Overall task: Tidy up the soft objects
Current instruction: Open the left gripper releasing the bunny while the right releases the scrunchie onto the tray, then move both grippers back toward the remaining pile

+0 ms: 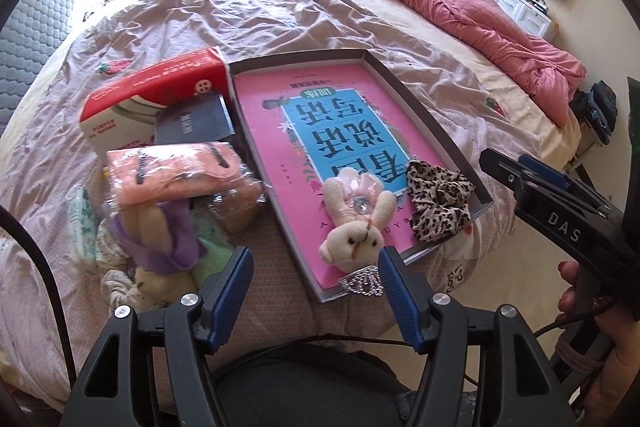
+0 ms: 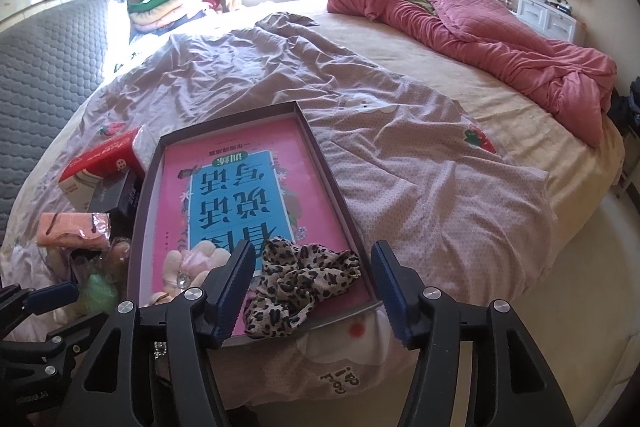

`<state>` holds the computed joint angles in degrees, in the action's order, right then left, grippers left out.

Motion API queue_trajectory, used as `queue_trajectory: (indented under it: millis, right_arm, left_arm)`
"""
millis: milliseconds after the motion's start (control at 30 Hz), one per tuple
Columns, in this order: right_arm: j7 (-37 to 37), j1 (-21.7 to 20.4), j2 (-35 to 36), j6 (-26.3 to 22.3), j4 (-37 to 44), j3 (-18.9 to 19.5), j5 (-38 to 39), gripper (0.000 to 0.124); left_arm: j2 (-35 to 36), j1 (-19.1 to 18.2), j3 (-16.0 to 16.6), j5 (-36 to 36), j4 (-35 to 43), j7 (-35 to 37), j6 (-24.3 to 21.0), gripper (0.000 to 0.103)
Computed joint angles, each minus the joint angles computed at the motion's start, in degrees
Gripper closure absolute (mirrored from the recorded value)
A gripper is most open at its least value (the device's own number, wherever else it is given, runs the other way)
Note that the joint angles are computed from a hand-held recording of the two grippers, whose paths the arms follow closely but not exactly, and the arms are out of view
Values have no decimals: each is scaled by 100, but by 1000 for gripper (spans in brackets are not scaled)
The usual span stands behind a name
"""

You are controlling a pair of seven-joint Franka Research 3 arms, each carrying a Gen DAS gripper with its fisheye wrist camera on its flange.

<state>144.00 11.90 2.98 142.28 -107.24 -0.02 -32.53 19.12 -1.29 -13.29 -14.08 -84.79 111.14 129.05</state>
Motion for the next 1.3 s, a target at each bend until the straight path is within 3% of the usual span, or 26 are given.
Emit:
queue_trajectory:
  millis: [333, 700, 1300]
  right_arm:
    - [-318, 175, 118, 315, 181, 58, 138, 51]
    - [-598, 404, 245, 294, 477, 68, -53, 50]
    - [-1150, 661, 420, 519, 743, 69, 250, 50]
  left_arm:
    - [-283, 97, 108, 46, -346, -112, 248, 38]
    - [-412, 212, 161, -127, -454, -120, 321, 38]
    - [-562, 437, 318, -287, -631, -210, 384, 38]
